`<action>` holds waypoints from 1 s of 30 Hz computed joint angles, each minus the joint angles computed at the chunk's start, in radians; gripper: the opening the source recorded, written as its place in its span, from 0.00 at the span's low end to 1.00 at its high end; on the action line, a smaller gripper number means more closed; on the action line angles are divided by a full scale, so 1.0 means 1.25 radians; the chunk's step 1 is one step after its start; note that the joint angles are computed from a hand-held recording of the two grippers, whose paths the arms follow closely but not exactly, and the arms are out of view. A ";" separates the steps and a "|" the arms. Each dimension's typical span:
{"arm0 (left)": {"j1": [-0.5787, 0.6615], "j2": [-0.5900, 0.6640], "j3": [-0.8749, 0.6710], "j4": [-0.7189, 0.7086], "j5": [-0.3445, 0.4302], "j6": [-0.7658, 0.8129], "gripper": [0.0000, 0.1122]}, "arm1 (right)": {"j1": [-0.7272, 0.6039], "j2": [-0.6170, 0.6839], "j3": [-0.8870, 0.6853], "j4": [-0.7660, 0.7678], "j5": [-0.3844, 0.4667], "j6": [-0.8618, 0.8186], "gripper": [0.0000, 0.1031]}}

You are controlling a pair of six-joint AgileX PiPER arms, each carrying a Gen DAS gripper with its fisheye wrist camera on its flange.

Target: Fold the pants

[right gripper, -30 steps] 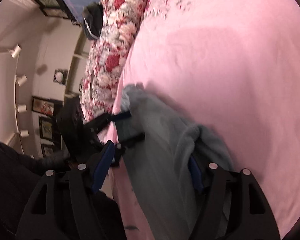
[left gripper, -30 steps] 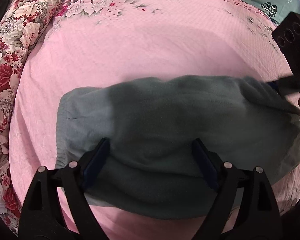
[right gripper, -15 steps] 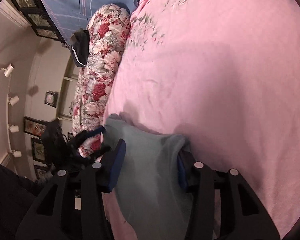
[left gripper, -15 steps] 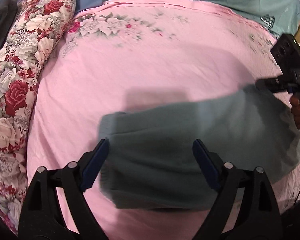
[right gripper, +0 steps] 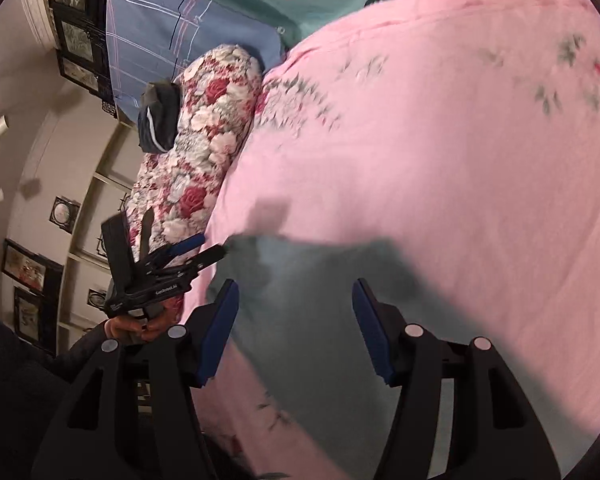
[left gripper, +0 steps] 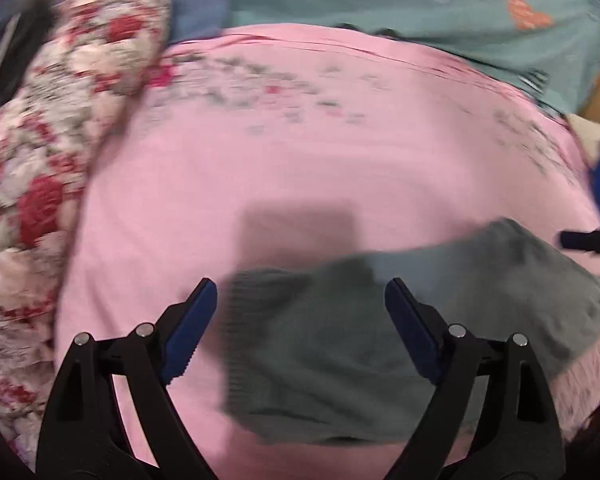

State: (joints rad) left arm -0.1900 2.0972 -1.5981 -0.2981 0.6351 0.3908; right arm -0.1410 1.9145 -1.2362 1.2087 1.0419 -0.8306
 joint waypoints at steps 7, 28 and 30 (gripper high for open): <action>-0.051 -0.025 0.179 0.118 -0.117 0.083 0.79 | -0.035 -0.106 0.294 0.023 -0.101 -0.059 0.58; -0.324 -0.179 0.228 0.012 -0.062 0.075 0.80 | -0.965 -0.633 0.527 -0.504 0.085 -0.277 0.43; -0.414 -0.160 0.219 -0.006 -0.078 0.080 0.80 | -0.919 -0.657 0.561 -0.491 0.071 -0.307 0.37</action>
